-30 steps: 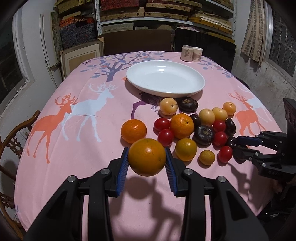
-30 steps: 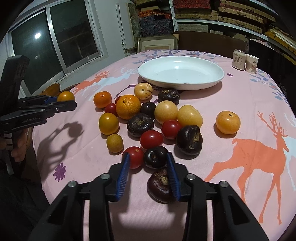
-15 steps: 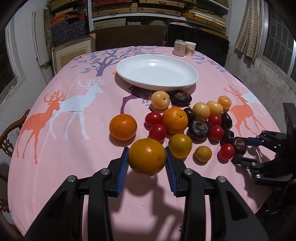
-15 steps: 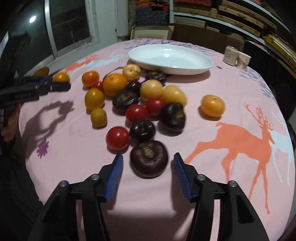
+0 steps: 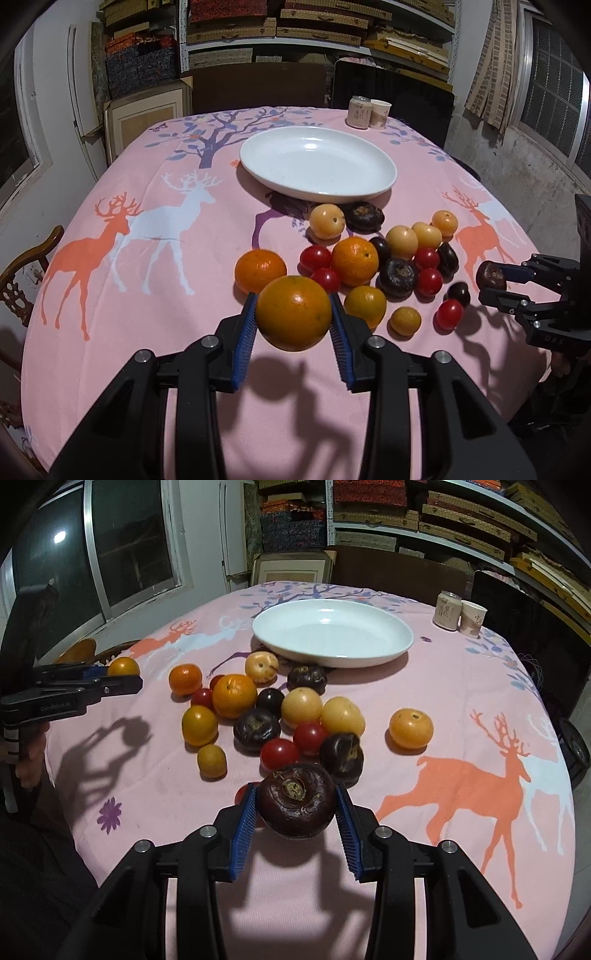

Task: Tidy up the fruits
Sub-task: 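Carry both fruits over the white plate and open both tools to release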

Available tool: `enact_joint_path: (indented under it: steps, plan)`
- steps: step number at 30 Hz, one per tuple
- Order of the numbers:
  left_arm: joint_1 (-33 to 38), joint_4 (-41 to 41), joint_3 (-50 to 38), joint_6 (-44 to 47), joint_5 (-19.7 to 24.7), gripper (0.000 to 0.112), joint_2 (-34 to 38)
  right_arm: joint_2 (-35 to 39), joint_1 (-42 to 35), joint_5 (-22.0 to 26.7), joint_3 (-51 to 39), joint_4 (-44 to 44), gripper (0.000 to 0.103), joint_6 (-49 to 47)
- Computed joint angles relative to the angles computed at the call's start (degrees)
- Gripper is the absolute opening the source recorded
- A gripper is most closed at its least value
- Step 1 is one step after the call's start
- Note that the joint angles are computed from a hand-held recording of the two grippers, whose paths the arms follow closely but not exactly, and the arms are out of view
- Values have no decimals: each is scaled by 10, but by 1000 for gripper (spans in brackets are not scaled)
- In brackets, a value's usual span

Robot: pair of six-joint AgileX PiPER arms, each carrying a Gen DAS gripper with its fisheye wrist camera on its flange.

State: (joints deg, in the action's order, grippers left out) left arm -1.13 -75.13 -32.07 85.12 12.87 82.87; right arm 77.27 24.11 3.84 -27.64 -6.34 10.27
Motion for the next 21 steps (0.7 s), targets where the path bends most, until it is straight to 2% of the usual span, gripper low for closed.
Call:
enact_joint_path:
  steps: [1,3,7,10,13,16,18,21]
  plan:
    - [-3,28,-10,-23,0,37,4,-2,-3,10,-10,-35,42,34]
    - [12,96,-43,-75,36,37,14,-13,-10,37,-38,-41,42,34]
    - [2,225,-141,-196,67,37,42,-14,-54,105,-140,112,42,-153]
    - [-8,291,-252,-265,115,37,83,36,-90,155,-253,198,42,-250]
    - [-29,376,-396,-358,170,37,164,133,-108,203,-390,208,42,-263]
    - [-45,434,-568,-420,238,37,292,247,-120,243,-524,194,42,-250]
    - [-53,466,-682,-449,263,37,388,339,-130,278,-624,190,42,-239]
    - [-73,547,-854,-548,298,37,522,475,-140,334,-780,170,42,-212]
